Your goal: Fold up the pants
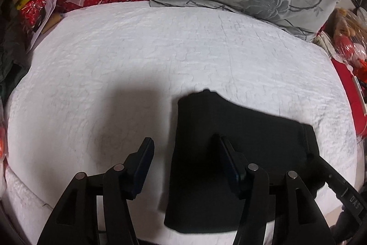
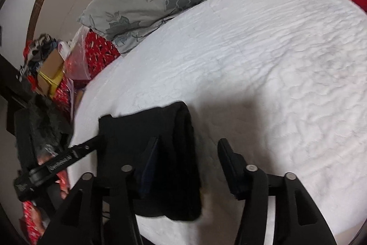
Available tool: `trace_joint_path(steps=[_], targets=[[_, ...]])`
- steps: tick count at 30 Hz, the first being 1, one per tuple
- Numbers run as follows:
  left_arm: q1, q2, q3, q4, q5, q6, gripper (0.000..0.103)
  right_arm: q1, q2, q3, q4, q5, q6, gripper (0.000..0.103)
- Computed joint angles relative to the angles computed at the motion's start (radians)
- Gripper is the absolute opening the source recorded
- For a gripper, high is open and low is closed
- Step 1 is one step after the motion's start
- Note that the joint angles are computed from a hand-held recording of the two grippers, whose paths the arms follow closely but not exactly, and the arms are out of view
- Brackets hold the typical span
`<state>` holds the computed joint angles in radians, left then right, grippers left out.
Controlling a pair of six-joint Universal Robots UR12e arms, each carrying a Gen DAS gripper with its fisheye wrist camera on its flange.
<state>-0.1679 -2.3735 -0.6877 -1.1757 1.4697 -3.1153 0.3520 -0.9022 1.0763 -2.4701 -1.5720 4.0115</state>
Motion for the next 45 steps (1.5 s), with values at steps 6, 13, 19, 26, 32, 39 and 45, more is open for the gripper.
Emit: trace_joint_path(steps=[6,13,19,26,32,39,45], targets=[[0.004,0.036,-0.045,-0.004,0.009,0.008,0.062,0.006,-0.012,0.016,-0.004,0.016,0.013,0.056],[0.043,0.057,-0.078,-0.046,-0.072,-0.058,0.076,0.008,-0.011,0.023,-0.002,0.060,0.031,0.059],[0.046,0.058,-0.111,-0.060,-0.078,-0.057,0.076,0.021,-0.006,0.020,0.006,0.034,-0.027,0.041],[0.048,0.069,-0.122,-0.044,-0.085,-0.018,0.074,0.005,-0.013,0.045,0.002,0.095,0.004,0.045],[0.069,0.067,-0.094,-0.063,-0.183,0.008,0.078,-0.018,-0.040,0.099,-0.154,0.099,0.127,0.071],[0.061,0.012,0.006,-0.153,-0.185,0.088,0.080,-0.033,-0.011,0.063,-0.078,0.165,0.093,0.071],[0.067,-0.040,0.082,-0.240,-0.235,0.107,0.092,-0.050,0.014,0.072,-0.171,0.272,0.064,0.072]])
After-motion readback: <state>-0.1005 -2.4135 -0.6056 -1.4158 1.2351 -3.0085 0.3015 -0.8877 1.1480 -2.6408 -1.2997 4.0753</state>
